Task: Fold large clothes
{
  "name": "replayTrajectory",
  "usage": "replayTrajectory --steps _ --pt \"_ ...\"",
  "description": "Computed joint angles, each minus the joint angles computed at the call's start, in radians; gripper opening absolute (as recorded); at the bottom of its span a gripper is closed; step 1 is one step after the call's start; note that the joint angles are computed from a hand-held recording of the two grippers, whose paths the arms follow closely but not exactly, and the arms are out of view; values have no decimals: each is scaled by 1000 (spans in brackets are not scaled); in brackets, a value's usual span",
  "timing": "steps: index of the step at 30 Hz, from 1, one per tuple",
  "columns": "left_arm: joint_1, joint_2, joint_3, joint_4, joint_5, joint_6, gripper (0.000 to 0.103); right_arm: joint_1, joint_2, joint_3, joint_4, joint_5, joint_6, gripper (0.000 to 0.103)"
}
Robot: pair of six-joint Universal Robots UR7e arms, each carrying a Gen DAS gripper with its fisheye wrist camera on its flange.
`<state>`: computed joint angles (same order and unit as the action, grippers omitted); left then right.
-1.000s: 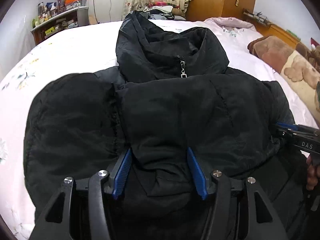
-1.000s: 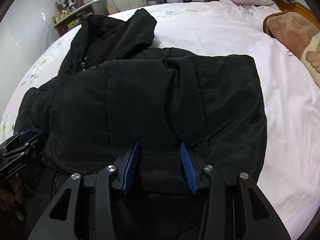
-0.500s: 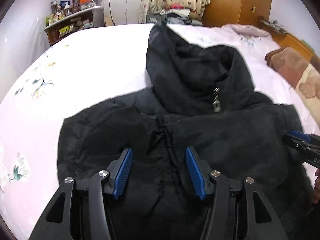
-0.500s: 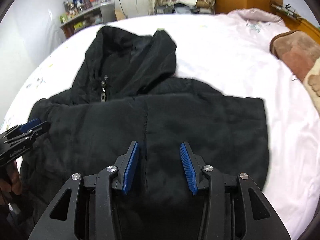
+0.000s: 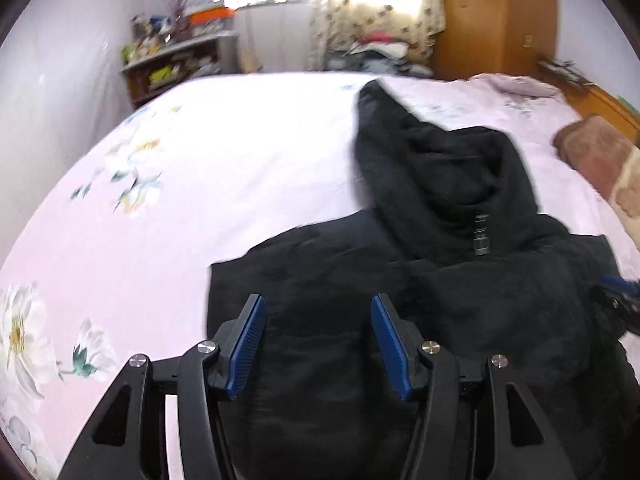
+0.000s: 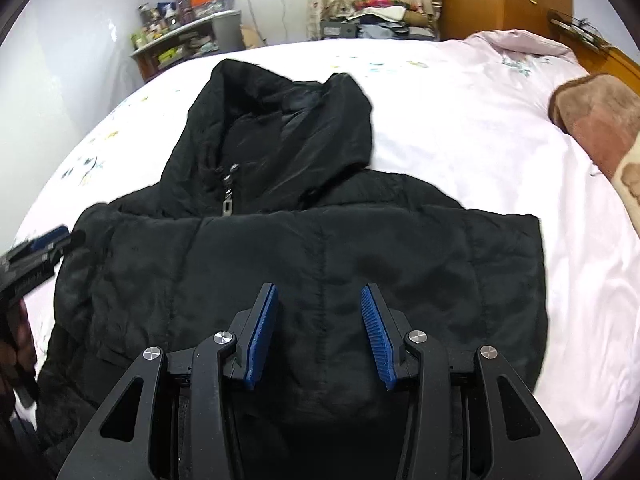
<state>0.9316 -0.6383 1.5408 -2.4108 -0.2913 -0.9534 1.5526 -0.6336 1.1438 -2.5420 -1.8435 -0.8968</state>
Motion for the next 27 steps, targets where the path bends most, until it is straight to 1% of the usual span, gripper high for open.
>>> replayTrajectory --steps 1,3,7,9,11,14,17,21,25,27 --pt "11 -5 -2 33 -15 -35 58 1 18 -15 10 -16 3 44" --pt "31 -6 9 2 -43 -27 59 -1 49 -38 20 -51 8 44" --pt "30 0 14 -28 -44 1 59 -2 55 -51 33 -49 25 44" --pt "23 -13 24 -7 -51 -19 59 1 45 -48 42 -50 27 44" --pt "8 -27 36 32 -58 -64 59 3 25 -29 45 -47 36 44" --pt "-27 -56 70 92 -59 -149 59 4 -29 34 34 -22 45 44" --pt "-75 -84 115 125 -65 -222 59 4 -99 125 11 4 46 44" --pt "-144 -115 168 165 -90 -327 59 3 -208 258 -12 40 50 44" --pt "-207 -127 185 218 -109 -392 59 2 -306 364 -18 84 46 44" --pt "-233 -130 188 226 -115 -401 59 4 -350 408 -22 102 40 45"
